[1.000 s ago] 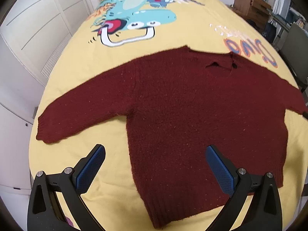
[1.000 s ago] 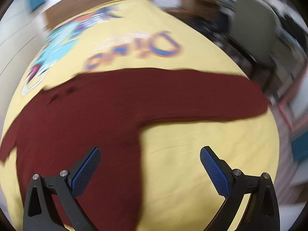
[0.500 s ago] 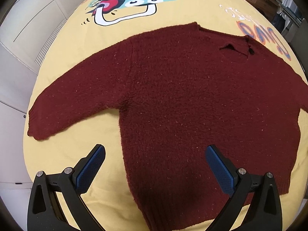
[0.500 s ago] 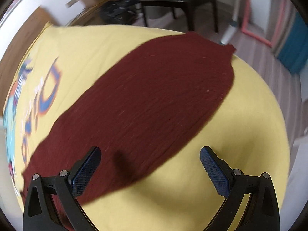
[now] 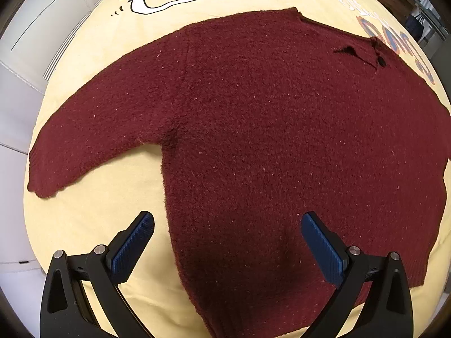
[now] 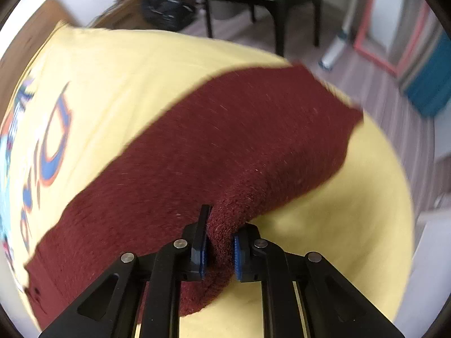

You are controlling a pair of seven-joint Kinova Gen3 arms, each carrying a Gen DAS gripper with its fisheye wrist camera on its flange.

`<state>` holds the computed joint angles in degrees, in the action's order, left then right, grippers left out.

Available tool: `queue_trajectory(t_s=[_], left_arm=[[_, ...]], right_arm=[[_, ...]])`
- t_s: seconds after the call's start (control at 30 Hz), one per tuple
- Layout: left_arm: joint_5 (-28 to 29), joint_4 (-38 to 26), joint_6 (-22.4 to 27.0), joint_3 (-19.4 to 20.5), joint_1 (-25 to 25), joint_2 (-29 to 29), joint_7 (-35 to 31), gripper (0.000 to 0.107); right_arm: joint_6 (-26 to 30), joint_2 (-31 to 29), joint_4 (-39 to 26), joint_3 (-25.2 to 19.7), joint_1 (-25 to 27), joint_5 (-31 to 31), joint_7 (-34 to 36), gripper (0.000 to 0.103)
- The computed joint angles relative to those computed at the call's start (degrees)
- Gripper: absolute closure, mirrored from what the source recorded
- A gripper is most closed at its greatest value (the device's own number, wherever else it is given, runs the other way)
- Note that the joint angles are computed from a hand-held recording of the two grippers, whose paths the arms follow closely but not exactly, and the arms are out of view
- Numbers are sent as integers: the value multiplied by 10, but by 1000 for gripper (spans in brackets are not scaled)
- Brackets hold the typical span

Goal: Fold small clothes
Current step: 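Move the right tool to a sweater sleeve cuff and close on it, then carry the sleeve with the right tool across the sweater body and release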

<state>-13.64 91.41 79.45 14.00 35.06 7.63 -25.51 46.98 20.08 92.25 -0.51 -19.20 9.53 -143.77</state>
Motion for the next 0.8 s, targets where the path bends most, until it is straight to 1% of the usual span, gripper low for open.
queue_trajectory(t_s=[0.1,0.13,0.23,0.3,0.43,0.53,0.6,0.63,0.7,0.77,0.8], left_arm=[[3,8,-9,-1,-4,-9,-3,5],[6,10,-11,-1,-6,-11,-4,5],[6,17,-12,2,-9,-16,-7,5],[6,21,-13,3,-11,-19,-14,5],[5,29,-22,4,-17,-28,-21,5],[2,40,-23,5,-22,-43,-19,5],[0,48,-30,4,-32,-51,-24,5],[2,46,-27,10,-28,-54,-18,5],[1,48,-25,11,-35,-63,-21,5],[-2,50,-23,13,-41,-71,-23,5],[-6,50,-21,17,-40,-73,-17,5]], right_arm=[[-1,-24,-5,-3,-33,38,-10,90],[-1,-38,-10,-6,-52,59,-16,90],[8,-60,-29,-21,-84,98,-21,91],[12,-69,-54,-35,-110,123,-23,91],[19,-72,-100,-58,-153,145,-27,91],[29,-58,-148,-71,-184,154,-15,91],[31,-38,-190,-76,-207,152,4,91],[39,-23,-217,-76,-220,151,13,91],[44,-7,-246,-72,-242,149,24,91],[55,22,-292,-72,-261,137,47,91],[58,33,-306,-70,-266,130,57,91]])
